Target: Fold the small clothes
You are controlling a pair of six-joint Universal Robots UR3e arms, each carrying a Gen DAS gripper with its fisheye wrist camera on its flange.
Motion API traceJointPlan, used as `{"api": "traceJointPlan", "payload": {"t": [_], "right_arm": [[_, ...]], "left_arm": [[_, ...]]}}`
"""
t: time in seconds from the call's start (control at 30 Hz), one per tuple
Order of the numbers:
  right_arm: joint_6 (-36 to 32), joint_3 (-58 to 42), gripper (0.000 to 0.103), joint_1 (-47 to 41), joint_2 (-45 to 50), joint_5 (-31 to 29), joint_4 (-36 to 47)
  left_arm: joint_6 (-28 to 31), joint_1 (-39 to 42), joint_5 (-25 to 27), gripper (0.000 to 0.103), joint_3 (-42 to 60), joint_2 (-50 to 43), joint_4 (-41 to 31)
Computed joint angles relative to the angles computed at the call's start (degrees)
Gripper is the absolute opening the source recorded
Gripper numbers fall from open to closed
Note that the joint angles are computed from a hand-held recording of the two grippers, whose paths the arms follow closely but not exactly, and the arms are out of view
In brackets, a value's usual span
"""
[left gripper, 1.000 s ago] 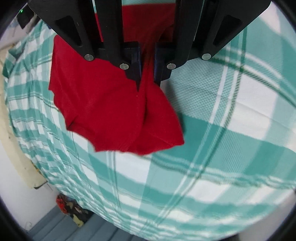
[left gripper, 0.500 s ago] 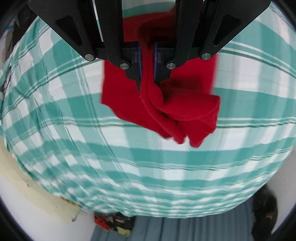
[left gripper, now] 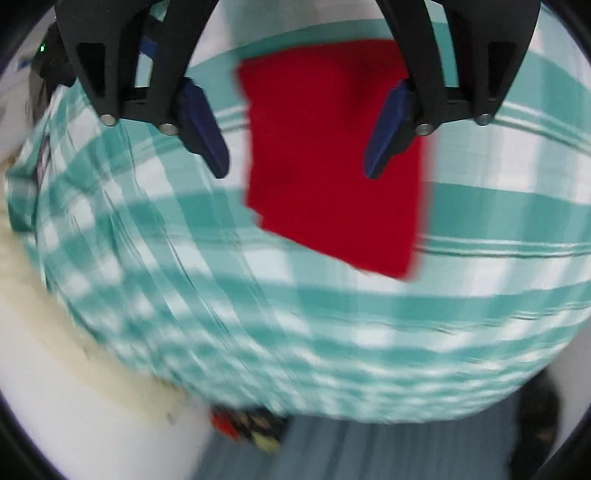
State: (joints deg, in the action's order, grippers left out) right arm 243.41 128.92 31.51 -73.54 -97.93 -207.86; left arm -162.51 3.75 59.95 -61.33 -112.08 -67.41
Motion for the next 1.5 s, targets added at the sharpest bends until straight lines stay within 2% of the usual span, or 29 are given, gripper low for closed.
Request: {"api": "traceJointPlan", "payload": {"t": [0.1,0.17,0.23,0.3,0.33,0.37,0.4,0.43,0.47,0.53,0.6,0.67,0.73,0.8,0.83,0.9,0.97,1.0,1.07,1.1,1.13,1.17,1.2,1.23,1.33,1.37,1.4,1.47,1.5], "right_arm": [[2.60,-5.52,0.061,-4.30,7.88,12.76,-9.77],[4.98,-11.59,0.061,-6.56,11.77,18.34,-7.11],[7.54,-16.94,0.061,-8.14,14.69,20.90,-2.94],[9.19,-20.94,0.061,-8.81,17.03,20.47,-0.43],[10.37,-22.29,0.047,-9.29,18.09,20.15,0.47],[11.22,-23.32,0.022,-9.68,18.72,19.95,2.04],[10.22,-23.99,0.006,-9.83,17.39,19.39,7.33],[8.19,-24.05,0.006,-9.05,14.47,16.82,13.57],[6.51,-23.71,0.006,-8.38,12.91,15.21,15.45],[2.59,-23.61,0.006,-6.58,9.49,10.96,24.91],[4.40,-21.28,0.006,-7.93,10.97,14.33,25.25],[6.51,-18.94,0.006,-8.12,12.61,14.64,20.26],[4.32,-19.75,0.022,-8.27,11.38,14.86,21.84],[1.39,-18.94,0.033,-9.89,7.00,15.96,26.21],[0.01,-18.51,0.041,-10.22,4.54,14.48,28.44],[-4.68,-18.96,0.051,-11.87,0.86,11.27,32.09],[-9.26,-20.70,0.056,-16.64,0.50,14.30,33.08],[-11.69,-22.27,0.057,-20.08,2.38,19.03,32.09],[-14.15,-29.59,0.057,-24.59,8.97,27.16,35.14],[-14.57,-32.27,0.051,-25.35,11.69,29.09,35.51],[-15.82,-35.45,0.019,-25.92,14.96,32.26,35.78],[-18.35,-40.12,0.005,-26.09,18.11,34.38,39.41],[-22.25,-45.18,0.005,-24.88,19.02,31.71,47.44],[-24.33,-47.84,0.005,-23.97,18.71,27.94,51.26],[-25.31,-47.91,0.005,-21.92,16.15,18.88,54.11],[-25.67,-48.39,0.005,-21.70,16.84,18.45,55.84],[-25.59,-50.01,0.006,-22.11,18.88,20.43,57.76],[-24.26,-50.36,0.015,-21.92,20.80,20.82,56.49],[-23.91,-50.44,0.024,-21.67,20.79,20.27,55.85]], "left_arm": [[2.26,5.13,2.76,0.077,-3.47,1.25,2.49],[3.51,6.96,4.34,0.074,-6.44,1.64,2.92],[4.96,7.66,4.79,0.071,-10.91,2.29,5.08],[6.32,6.33,6.76,0.069,-15.04,2.38,9.26],[6.95,5.64,7.71,0.068,-16.23,2.40,10.46],[7.77,5.04,8.63,0.067,-17.78,2.84,11.28],[8.85,5.03,8.67,0.067,-19.10,3.53,11.49],[9.63,5.12,8.38,0.067,-20.63,4.30,12.31],[10.32,5.16,8.53,0.068,-22.36,5.25,13.48],[11.90,3.84,10.79,0.068,-23.26,4.65,13.61],[12.10,3.10,12.43,0.068,-22.71,2.98,12.77],[11.57,3.51,11.92,0.068,-24.29,3.48,13.98],[11.27,3.65,11.95,0.069,-25.29,4.14,14.90],[11.46,3.82,11.70,0.069,-25.58,4.38,14.92],[11.47,3.84,11.59,0.069,-25.86,4.44,15.29],[11.19,3.72,11.42,0.069,-26.20,4.25,16.06],[10.48,3.62,11.24,0.069,-27.07,4.42,16.82],[10.10,3.50,11.25,0.069,-26.93,4.10,16.90],[9.63,3.23,11.45,0.069,-27.00,4.25,16.85],[9.57,3.13,11.51,0.069,-27.04,4.43,16.82],[9.56,3.06,11.55,0.069,-27.07,4.59,16.72],[9.60,3.06,11.55,0.069,-27.11,4.75,16.59],[9.78,3.13,11.32,0.069,-27.27,5.15,16.31],[10.13,3.25,10.86,0.069,-27.53,5.52,16.22],[11.22,2.76,10.12,0.071,-29.20,5.87,17.62],[11.20,2.24,10.63,0.071,-29.12,5.31,17.86],[10.78,1.45,11.87,0.071,-29.32,4.69,18.85],[10.53,1.20,12.26,0.071,-29.63,4.73,19.59],[10.48,1.24,12.33,0.071,-29.43,4.87,19.17]]}}
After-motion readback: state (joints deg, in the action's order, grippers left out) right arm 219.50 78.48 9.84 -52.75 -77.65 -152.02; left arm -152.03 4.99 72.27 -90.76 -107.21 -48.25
